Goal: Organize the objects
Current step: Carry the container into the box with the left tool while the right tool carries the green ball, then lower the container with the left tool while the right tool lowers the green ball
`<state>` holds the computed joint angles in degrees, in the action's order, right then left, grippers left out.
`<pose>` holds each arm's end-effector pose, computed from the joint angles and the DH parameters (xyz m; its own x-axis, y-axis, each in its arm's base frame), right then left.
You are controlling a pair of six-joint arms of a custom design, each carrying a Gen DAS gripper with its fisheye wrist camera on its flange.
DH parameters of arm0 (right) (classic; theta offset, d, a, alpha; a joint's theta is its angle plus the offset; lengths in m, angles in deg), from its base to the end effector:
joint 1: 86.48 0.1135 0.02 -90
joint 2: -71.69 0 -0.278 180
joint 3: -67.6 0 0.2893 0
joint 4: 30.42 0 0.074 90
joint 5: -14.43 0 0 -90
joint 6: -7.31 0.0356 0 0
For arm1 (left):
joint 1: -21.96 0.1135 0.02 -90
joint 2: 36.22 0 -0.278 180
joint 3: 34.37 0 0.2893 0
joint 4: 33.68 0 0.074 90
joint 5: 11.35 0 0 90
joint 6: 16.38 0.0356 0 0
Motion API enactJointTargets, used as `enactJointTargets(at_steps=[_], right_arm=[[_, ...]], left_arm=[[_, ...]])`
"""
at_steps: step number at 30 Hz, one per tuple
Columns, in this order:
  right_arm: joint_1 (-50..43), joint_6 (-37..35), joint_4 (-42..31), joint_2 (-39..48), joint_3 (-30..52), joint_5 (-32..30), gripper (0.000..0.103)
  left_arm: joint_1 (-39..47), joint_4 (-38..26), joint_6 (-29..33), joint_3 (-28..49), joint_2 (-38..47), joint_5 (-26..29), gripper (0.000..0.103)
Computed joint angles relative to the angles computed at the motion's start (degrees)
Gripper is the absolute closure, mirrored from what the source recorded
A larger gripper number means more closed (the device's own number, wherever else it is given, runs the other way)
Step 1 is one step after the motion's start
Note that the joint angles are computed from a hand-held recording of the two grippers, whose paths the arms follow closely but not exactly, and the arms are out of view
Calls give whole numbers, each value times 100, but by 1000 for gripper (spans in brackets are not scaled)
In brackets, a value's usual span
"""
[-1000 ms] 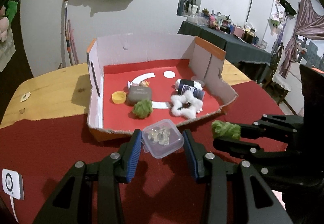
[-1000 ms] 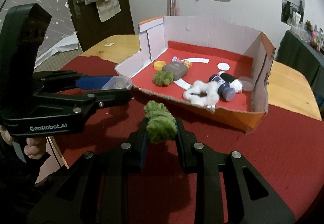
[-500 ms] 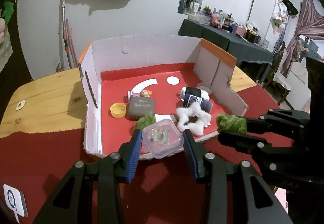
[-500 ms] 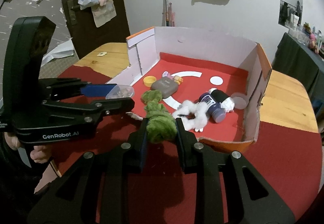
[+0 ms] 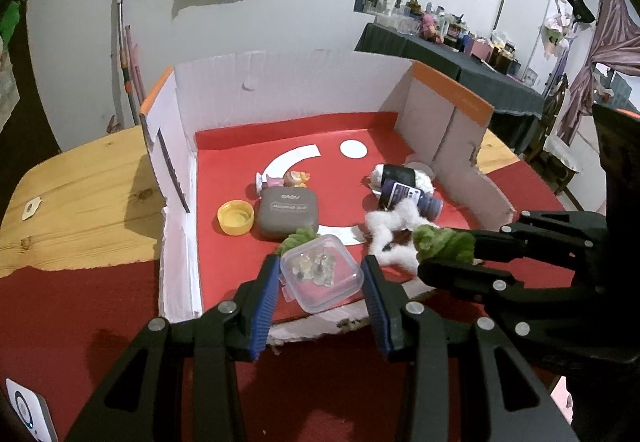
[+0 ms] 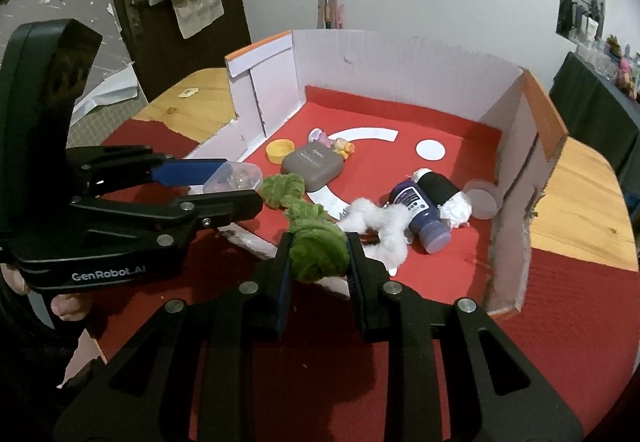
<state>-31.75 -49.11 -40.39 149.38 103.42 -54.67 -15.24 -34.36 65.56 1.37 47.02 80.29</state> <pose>0.1504 0.1906 0.1077 -0.7297 -0.1369 -0.6699 -0.2783 0.9544 0.1081 0.2031 -0.1555 0.0946 -0.6746 0.3361 -0.6572 0.5302 0.8401 -0.1146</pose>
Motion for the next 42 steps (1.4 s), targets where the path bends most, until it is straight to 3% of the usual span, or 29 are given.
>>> enactJointTargets(at_steps=[11, 24, 37, 42], right_arm=[[-407, -268, 547, 715, 166, -555, 80], [-785, -646, 265, 1313, 660, -1169, 80], [-1428, -770, -286, 1087, 608, -1474, 80], [-1415, -730, -235, 1015, 501, -1272, 80]], left_arm=[[150, 17, 169, 256, 562, 206, 60], [290, -300, 490, 581, 1003, 290, 60], [212, -276, 408, 717, 1151, 169, 60], [158, -269, 352, 807, 1335, 48, 60]])
